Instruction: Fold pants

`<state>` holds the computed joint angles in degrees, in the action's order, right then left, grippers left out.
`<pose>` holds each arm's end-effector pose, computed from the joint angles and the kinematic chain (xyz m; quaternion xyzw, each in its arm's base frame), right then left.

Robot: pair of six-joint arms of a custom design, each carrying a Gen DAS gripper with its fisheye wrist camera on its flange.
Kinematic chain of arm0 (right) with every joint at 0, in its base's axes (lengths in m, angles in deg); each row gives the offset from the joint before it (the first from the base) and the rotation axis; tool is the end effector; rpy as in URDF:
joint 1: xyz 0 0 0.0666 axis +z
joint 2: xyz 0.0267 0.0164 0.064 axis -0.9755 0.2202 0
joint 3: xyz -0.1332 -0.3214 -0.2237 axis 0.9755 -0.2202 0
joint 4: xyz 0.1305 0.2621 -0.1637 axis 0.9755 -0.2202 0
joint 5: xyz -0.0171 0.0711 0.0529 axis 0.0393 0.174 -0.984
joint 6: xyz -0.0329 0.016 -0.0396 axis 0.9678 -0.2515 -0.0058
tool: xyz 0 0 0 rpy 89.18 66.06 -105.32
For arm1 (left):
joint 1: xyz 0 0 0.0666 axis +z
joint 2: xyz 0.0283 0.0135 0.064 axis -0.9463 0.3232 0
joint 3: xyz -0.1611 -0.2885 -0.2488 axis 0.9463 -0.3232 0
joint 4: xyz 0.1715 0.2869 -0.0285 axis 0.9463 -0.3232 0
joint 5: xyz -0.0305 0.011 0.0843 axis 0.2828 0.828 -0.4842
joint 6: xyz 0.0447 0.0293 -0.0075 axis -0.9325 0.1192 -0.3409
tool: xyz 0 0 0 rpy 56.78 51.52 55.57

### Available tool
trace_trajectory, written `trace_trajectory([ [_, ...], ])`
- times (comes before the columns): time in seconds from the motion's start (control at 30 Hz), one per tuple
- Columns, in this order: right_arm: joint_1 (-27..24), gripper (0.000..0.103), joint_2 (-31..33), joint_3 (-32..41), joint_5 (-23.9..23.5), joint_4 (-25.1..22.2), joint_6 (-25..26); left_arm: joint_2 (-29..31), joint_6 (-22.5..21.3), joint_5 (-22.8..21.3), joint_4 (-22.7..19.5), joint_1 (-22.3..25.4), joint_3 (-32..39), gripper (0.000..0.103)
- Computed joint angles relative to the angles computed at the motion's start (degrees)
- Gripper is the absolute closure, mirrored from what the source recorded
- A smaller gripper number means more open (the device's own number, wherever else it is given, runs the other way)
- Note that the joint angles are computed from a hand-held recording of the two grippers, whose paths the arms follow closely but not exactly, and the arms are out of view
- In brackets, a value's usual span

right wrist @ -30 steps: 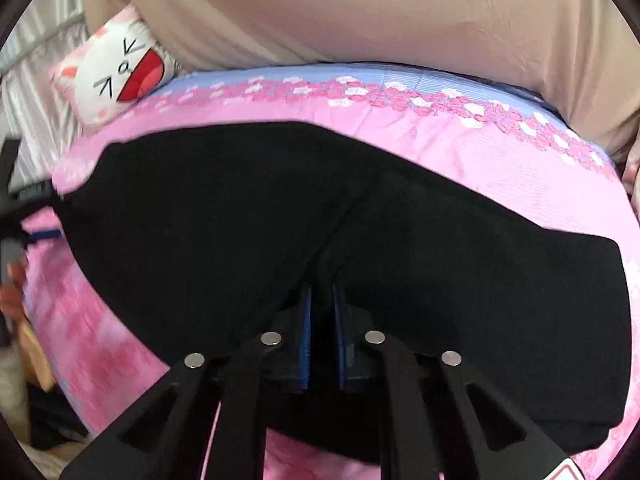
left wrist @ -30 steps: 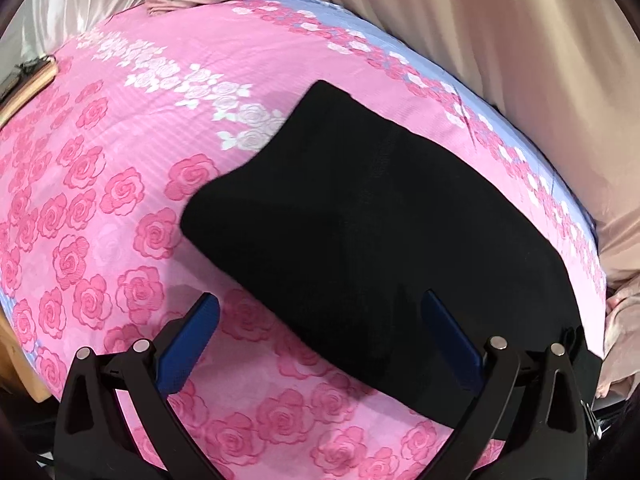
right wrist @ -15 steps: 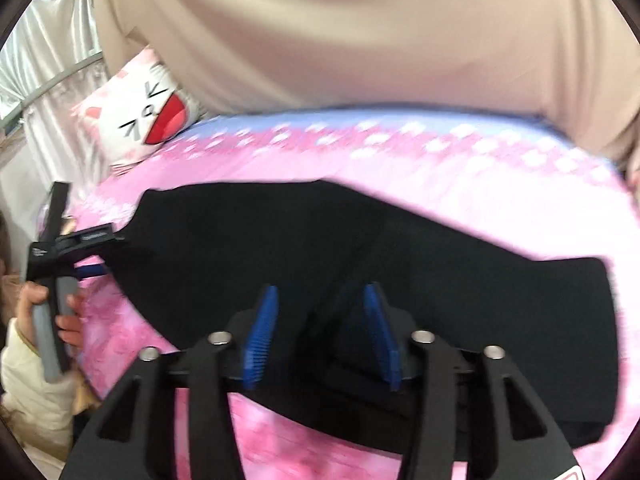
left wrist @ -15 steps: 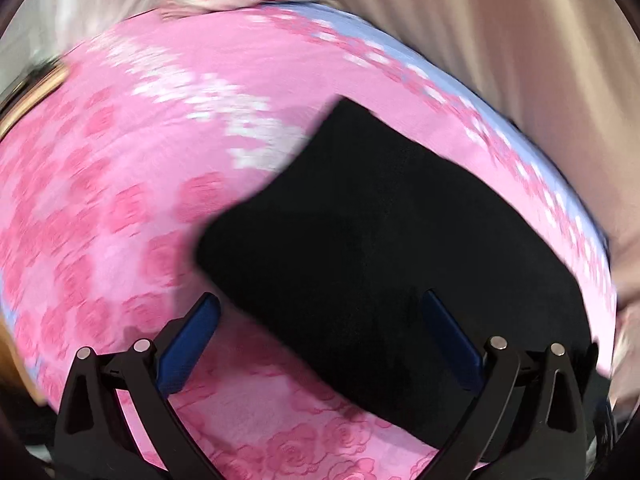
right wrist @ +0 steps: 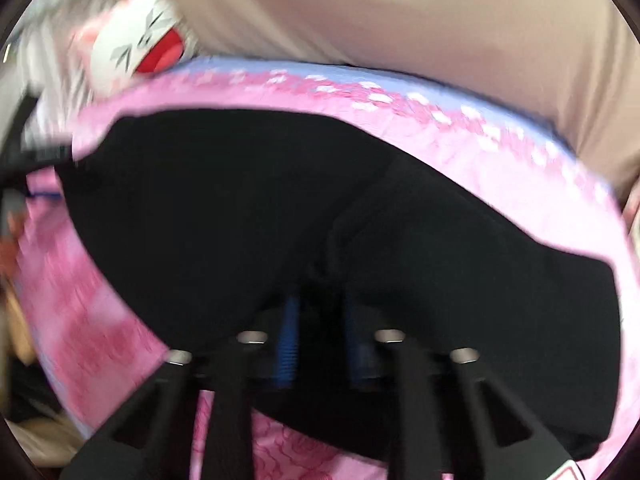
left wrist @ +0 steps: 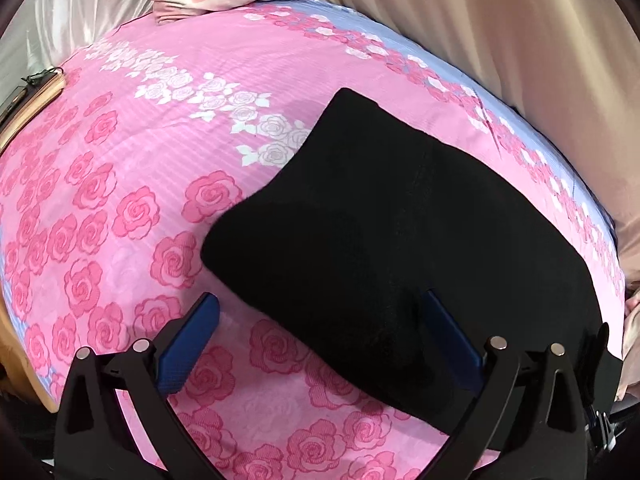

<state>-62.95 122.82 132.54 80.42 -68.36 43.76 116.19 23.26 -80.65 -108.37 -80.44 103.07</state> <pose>0.3867 0.1032 0.3449 -0.2163 0.9075 0.0775 0.3517 0.3047 -0.0418 0.3355 -0.3516 0.8940 -0.0227 0.2770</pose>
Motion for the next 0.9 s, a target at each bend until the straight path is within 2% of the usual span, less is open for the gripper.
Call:
trace_trajectory([
  [0.13, 1.7, 0.092, -1.8, 3.0, -1.5, -1.1, -4.2, -0.2, -0.5, 1.7, 1.4, 1.6, -0.2, 0.005],
  [0.23, 3.7, 0.091, -1.0, 5.1, -7.4, -2.1, -5.1, 0.7, -1.0, 0.7, 1.5, 1.7, 0.3, 0.005],
  [0.27, 5.0, 0.088, 0.5, 5.7, -7.4, -2.3, -5.3, 1.2, -1.0, 0.0, 1.3, 1.5, 0.6, 0.005],
  [0.33, 7.2, 0.083, 3.2, 5.9, -3.2, -2.9, -4.6, 1.7, -0.7, -1.7, 0.9, 0.9, 1.0, 0.005],
  [0.43, 6.1, 0.077, 1.0, 3.3, -6.2, -0.5, -6.9, 1.5, -0.6, -2.4, 1.9, 0.7, 0.4, 0.005],
  [0.5, 3.7, 0.062, -2.9, 1.1, -8.8, 2.1, -7.9, 1.3, -0.6, -2.9, 2.5, 0.5, 0.1, 0.005],
  [0.53, 1.6, 0.049, -5.7, -0.5, -9.5, 4.1, -8.9, 1.3, -0.5, -3.4, 2.6, 0.3, 0.1, 0.007],
  [0.6, -1.0, 0.044, -8.3, -1.6, -8.3, 6.4, -10.0, 2.0, -1.0, -6.6, 1.8, -1.0, 0.8, 0.038],
  [0.63, -2.6, 0.042, -9.7, -2.3, -6.9, 7.1, -10.2, 1.4, -2.8, -3.3, 4.0, -0.6, 0.3, 0.07],
  [0.67, -5.2, 0.04, -11.7, -3.3, -5.8, 7.3, -10.3, 1.1, -2.8, -0.3, 4.8, -0.4, 0.5, 0.082],
  [0.7, -7.3, 0.04, -12.6, -3.7, -5.5, 7.3, -10.8, 1.1, -2.0, -0.3, 4.2, -0.9, 1.3, 0.084],
  [0.8, -13.4, 0.04, -13.5, -4.6, -7.5, 6.9, -12.9, 1.6, -3.5, -4.9, 2.0, -6.1, 5.3, 0.086],
  [0.9, -18.4, 0.039, -13.6, -6.0, -9.4, 7.2, -14.3, 2.1, -5.3, -7.7, 1.3, -14.0, 10.8, 0.086],
])
